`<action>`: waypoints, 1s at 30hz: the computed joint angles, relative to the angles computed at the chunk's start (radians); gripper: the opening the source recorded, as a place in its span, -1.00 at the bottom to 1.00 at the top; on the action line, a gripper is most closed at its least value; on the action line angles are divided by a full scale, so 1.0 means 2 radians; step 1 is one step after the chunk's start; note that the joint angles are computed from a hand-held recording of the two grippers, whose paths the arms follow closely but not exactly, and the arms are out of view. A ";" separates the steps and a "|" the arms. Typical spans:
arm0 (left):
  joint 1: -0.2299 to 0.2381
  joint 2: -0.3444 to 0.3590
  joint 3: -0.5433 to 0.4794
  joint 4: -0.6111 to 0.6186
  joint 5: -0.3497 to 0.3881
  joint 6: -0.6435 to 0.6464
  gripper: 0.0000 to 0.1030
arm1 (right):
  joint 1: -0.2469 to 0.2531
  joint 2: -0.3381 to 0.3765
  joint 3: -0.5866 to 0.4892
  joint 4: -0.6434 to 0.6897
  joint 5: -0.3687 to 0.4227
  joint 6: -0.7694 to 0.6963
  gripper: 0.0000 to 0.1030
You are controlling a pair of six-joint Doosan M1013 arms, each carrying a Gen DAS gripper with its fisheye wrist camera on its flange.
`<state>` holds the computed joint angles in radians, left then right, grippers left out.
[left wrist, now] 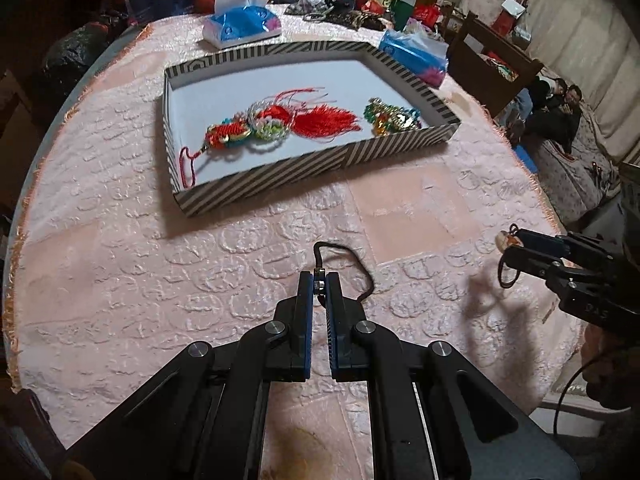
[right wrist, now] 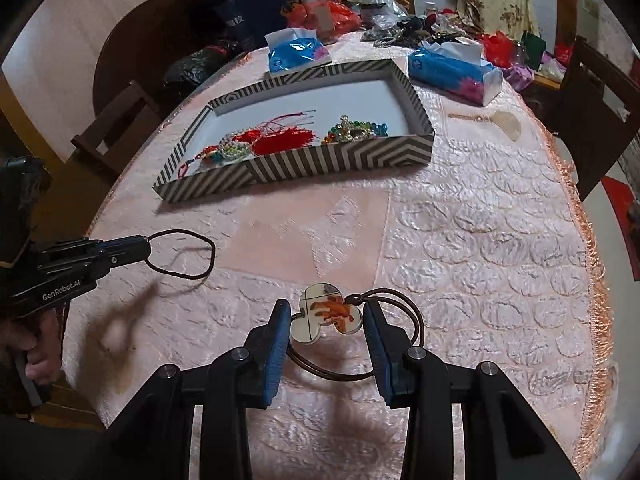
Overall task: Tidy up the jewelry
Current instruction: 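Lift the cord pendant with both grippers and carry it over the tray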
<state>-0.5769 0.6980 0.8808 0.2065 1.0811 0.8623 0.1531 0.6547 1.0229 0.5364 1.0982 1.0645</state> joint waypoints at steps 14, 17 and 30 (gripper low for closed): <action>-0.004 -0.012 -0.004 0.027 0.003 -0.036 -0.91 | 0.009 -0.016 -0.011 -0.040 -0.022 0.043 -0.30; -0.005 -0.013 -0.003 0.030 0.004 -0.041 -0.91 | 0.010 -0.019 -0.012 -0.044 -0.030 0.042 -0.30; -0.009 -0.020 -0.001 0.051 0.003 -0.057 -0.91 | 0.010 -0.022 -0.014 -0.037 -0.044 0.030 -0.30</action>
